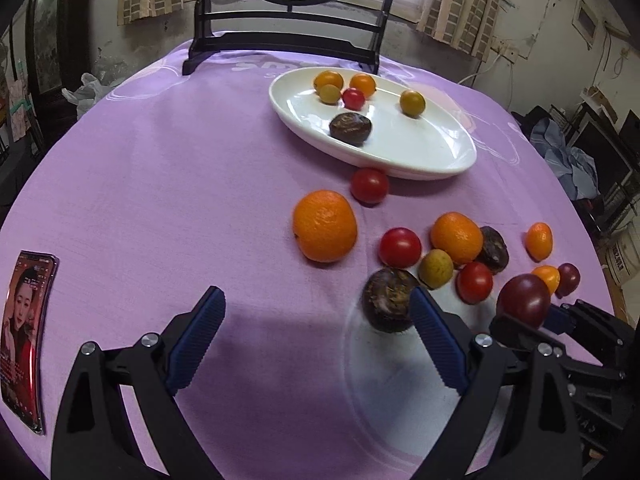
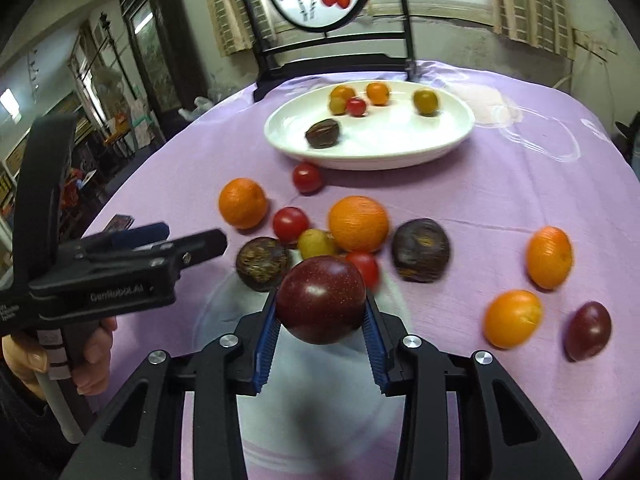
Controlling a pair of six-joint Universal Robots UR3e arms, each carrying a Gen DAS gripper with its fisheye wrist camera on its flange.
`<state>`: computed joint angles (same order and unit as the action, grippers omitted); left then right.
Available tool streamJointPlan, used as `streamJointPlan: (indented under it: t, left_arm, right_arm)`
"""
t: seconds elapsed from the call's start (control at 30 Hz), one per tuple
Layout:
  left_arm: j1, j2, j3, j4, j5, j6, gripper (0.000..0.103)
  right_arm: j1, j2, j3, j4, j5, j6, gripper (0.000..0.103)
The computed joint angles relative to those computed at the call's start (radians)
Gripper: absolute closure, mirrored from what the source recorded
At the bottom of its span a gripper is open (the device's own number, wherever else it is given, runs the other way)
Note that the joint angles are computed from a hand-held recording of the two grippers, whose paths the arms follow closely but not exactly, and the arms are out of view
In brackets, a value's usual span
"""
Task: Organize fruits
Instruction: 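Grasp a dark red plum with the right tool, then grasp a brown wrinkled fruit with the left tool while the right tool holds the plum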
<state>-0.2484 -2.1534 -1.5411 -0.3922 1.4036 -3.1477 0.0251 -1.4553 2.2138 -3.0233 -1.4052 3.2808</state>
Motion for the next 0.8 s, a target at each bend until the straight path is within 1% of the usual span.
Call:
streamJointPlan:
  t: [0.07,0.17,0.2,0.23,0.3,0.4,0.47,0.53,0.57,0.6,0.67,0.73,0.8]
  left_arm:
    - [-0.029,-0.012,0.002,0.009,0.007,0.029,0.012]
    - [-0.077,-0.04,0.013,0.042,0.056,0.062,0.012]
    - [-0.078,-0.045,0.021,0.028,0.048,0.066,0.014]
    - [-0.075,-0.05,0.032,0.002,0.032,0.063,0.019]
    - [-0.073,-0.069,0.063,-0.046,0.017,0.045,0.022]
    - [-0.106,-0.101,0.107,-0.055,0.083,0.048,0.023]
    - [-0.127,-0.125,0.147,-0.071,0.112,0.056,0.026]
    - [-0.146,-0.151,0.182,-0.066,0.138,0.064,0.037]
    - [-0.148,-0.155,0.189,-0.063,0.13,0.069,0.043]
    - [-0.149,-0.157,0.193,-0.059,0.124,0.076,0.059]
    - [-0.158,-0.154,0.2,-0.071,0.137,0.094,0.06]
    - [-0.152,-0.126,0.17,-0.081,0.112,0.105,0.06]
    - [-0.148,-0.094,0.126,-0.053,0.099,0.115,0.06]
  right_arm:
    - [-0.029,-0.025,0.035,-0.005,0.008,0.0,0.063]
    - [-0.073,-0.059,0.071,-0.012,0.029,-0.004,0.063]
    - [-0.078,-0.064,0.072,-0.01,0.028,-0.007,0.063]
    - [-0.078,-0.073,0.08,-0.016,0.022,-0.007,0.063]
    - [-0.08,-0.088,0.09,-0.024,0.022,-0.009,0.063]
    - [-0.071,-0.1,0.094,-0.028,0.023,-0.009,0.063]
    - [-0.061,-0.101,0.093,-0.03,0.02,-0.015,0.063]
    - [-0.057,-0.106,0.094,-0.031,0.023,-0.02,0.063]
    - [-0.056,-0.105,0.094,-0.031,0.022,-0.021,0.063]
    - [-0.057,-0.107,0.096,-0.031,0.02,-0.02,0.063]
    - [-0.058,-0.103,0.094,-0.027,0.013,-0.016,0.063]
    - [-0.058,-0.104,0.097,-0.026,0.004,-0.011,0.063]
    - [-0.058,-0.104,0.101,-0.039,0.0,-0.008,0.063]
